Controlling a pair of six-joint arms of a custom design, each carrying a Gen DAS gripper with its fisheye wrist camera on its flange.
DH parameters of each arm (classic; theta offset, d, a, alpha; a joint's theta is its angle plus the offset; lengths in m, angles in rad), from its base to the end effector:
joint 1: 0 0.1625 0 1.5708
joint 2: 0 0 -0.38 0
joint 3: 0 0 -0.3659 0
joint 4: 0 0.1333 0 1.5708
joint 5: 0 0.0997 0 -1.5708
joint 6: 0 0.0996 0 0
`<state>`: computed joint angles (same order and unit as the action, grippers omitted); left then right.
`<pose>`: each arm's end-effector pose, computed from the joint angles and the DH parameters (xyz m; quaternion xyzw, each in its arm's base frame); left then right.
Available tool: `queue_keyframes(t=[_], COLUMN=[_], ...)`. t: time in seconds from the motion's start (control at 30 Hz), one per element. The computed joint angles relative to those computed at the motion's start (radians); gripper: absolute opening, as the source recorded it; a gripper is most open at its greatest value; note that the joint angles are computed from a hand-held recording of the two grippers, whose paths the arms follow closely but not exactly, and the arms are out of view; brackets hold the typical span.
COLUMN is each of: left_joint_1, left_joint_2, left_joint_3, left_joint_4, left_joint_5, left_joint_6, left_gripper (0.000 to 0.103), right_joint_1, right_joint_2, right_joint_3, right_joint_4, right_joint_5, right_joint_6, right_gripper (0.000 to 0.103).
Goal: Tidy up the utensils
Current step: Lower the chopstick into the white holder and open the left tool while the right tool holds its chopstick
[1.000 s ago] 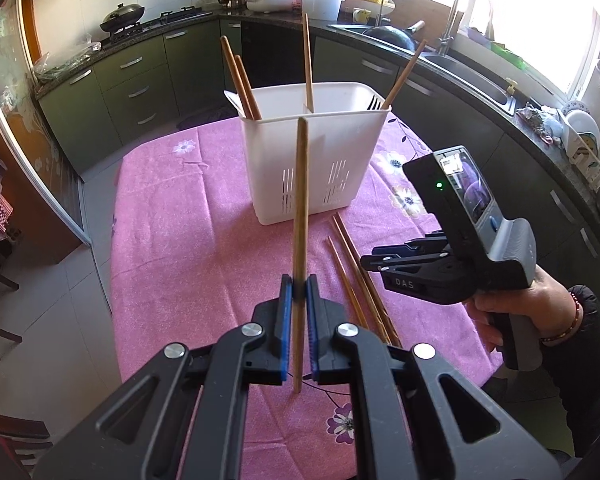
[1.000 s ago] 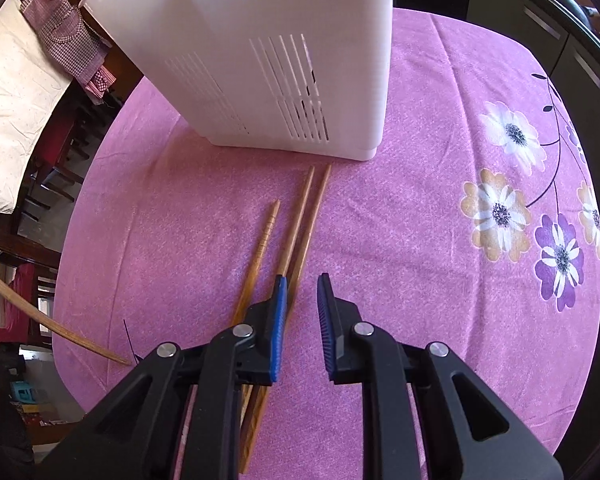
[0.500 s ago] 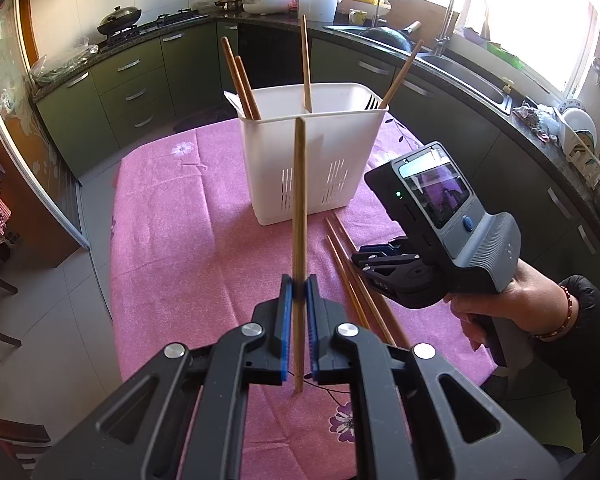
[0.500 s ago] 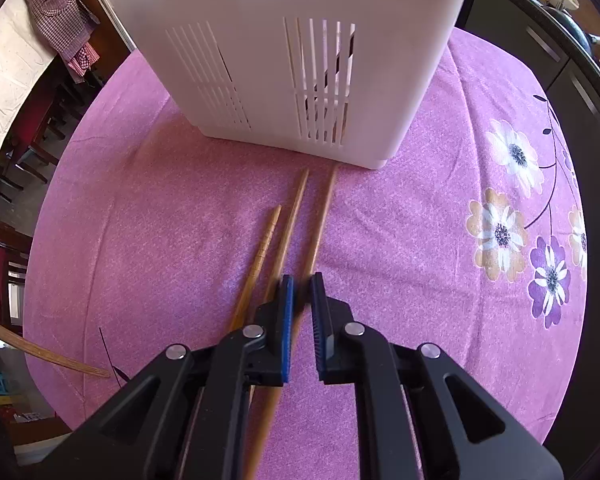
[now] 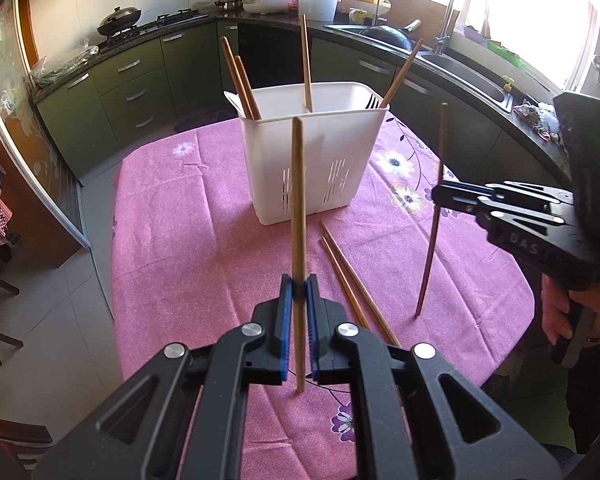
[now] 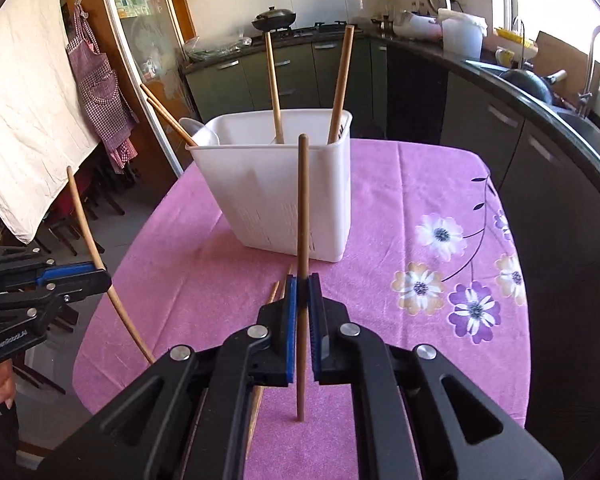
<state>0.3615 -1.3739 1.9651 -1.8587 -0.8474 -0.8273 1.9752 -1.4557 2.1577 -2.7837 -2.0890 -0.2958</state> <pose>-0.3514 -0.3459 0.2302 0.2280 0.8976 -0.2236 0.3039 0.2552 -0.3828 0.2770 0.2600 -0.9007 0.2573 0.2343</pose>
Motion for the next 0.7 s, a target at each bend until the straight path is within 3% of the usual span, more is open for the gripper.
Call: queue_keyframes(t=[0.4, 0.7], left_joint_1=[-0.014, -0.019], left_joint_2=[-0.017, -0.026], left_joint_3=[0.017, 0.02], left_joint_4=[-0.008, -0.011], left_joint_5=[0.0, -0.003], left_joint_6=[-0.002, -0.008], left_gripper=[0.007, 0.007], right_joint_1=[0.019, 0.015], right_joint_2=[-0.196, -0.22], right_joint_3=[0.151, 0.154], right_joint_4=[-0.073, -0.046], right_joint_5=[0.024, 0.036], right_joint_6=[-0.069, -0.068], right_gripper=[0.006, 0.006])
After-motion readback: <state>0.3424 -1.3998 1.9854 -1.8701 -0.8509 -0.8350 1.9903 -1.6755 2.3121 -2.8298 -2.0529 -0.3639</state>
